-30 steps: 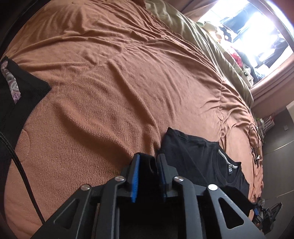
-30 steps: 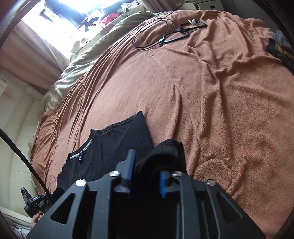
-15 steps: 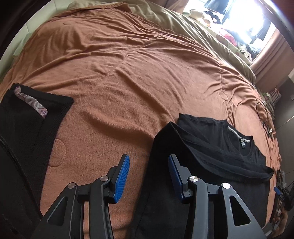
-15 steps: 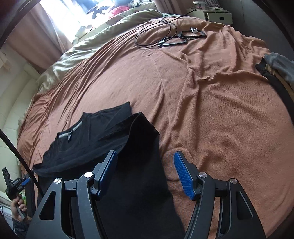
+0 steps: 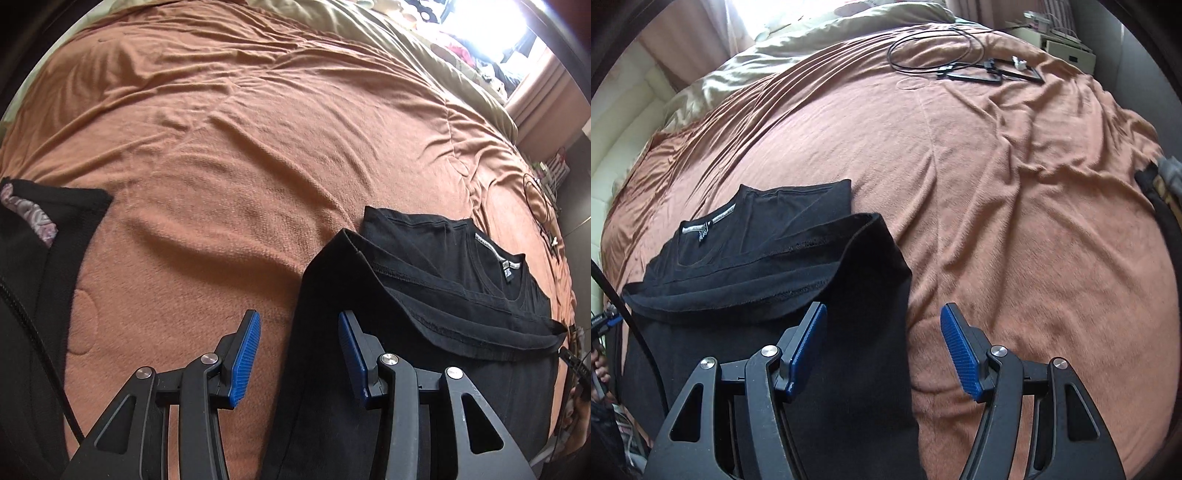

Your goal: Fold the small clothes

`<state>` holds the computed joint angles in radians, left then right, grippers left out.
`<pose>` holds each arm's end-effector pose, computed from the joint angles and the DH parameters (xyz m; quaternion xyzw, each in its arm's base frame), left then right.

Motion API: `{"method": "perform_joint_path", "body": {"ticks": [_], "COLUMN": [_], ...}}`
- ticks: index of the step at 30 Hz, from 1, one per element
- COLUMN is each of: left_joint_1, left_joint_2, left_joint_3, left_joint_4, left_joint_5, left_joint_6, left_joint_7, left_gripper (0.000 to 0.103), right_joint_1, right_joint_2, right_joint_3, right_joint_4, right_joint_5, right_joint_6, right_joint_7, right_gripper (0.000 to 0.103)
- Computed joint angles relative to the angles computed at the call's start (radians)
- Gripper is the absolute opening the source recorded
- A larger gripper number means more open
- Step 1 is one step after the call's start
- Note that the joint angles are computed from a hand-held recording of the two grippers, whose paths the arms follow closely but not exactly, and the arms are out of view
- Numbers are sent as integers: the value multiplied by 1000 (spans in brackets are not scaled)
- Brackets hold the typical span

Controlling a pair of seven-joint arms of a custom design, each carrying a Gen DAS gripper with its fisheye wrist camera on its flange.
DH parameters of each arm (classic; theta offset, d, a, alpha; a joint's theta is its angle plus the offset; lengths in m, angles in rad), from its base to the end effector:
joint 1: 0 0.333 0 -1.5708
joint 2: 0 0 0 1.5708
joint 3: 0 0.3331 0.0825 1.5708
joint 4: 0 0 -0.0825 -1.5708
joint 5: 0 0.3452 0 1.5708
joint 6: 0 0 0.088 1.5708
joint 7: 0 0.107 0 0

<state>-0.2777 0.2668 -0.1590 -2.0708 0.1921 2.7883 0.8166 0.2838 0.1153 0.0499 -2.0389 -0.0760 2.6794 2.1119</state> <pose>0.5410 -0.2555 0.3961 -0.7438 0.6284 -0.2152 0.0749 0.5509 0.1924 0.4847 -0.6295 0.7320 -0.1096 0.2363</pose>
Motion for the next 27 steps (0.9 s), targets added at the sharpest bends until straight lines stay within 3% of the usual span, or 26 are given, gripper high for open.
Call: {"method": "perform_joint_path", "body": {"ticks": [7, 11, 12, 14, 15, 16, 21, 23, 27], "left_joint_1": [26, 33, 29, 31, 22, 19, -13, -14, -14], "left_joint_2": [102, 142, 147, 155, 157, 154, 127, 112, 76], "left_joint_3": [-25, -27, -24, -26, -16, -12, 29, 35, 38], "left_joint_4": [99, 133, 136, 141, 145, 138, 101, 85, 63], "left_joint_5": [-67, -113, -117, -132, -129, -129, -89, -83, -69], "left_joint_6": [25, 55, 65, 71, 65, 74, 111, 126, 141], "left_joint_7": [101, 139, 139, 150, 145, 143, 115, 96, 78], "left_gripper": [46, 44, 36, 17, 8, 8, 6, 6, 5], "right_joint_1": [-4, -25, -34, -36, -31, -29, -42, -6, 3], "right_joint_2": [115, 163, 175, 184, 186, 183, 143, 123, 80], "right_joint_3": [-1, 15, 21, 18, 9, 2, 5, -39, -46], "right_joint_4": [98, 129, 132, 129, 123, 111, 25, -2, -63], "right_joint_5": [32, 96, 122, 145, 144, 146, 186, 133, 114], "right_joint_6": [44, 99, 115, 132, 144, 160, 268, 285, 353], "right_joint_7": [-71, -136, -154, -163, -154, -146, -131, -73, -13], "right_gripper": [51, 36, 33, 13, 8, 4, 1, 1, 0]}}
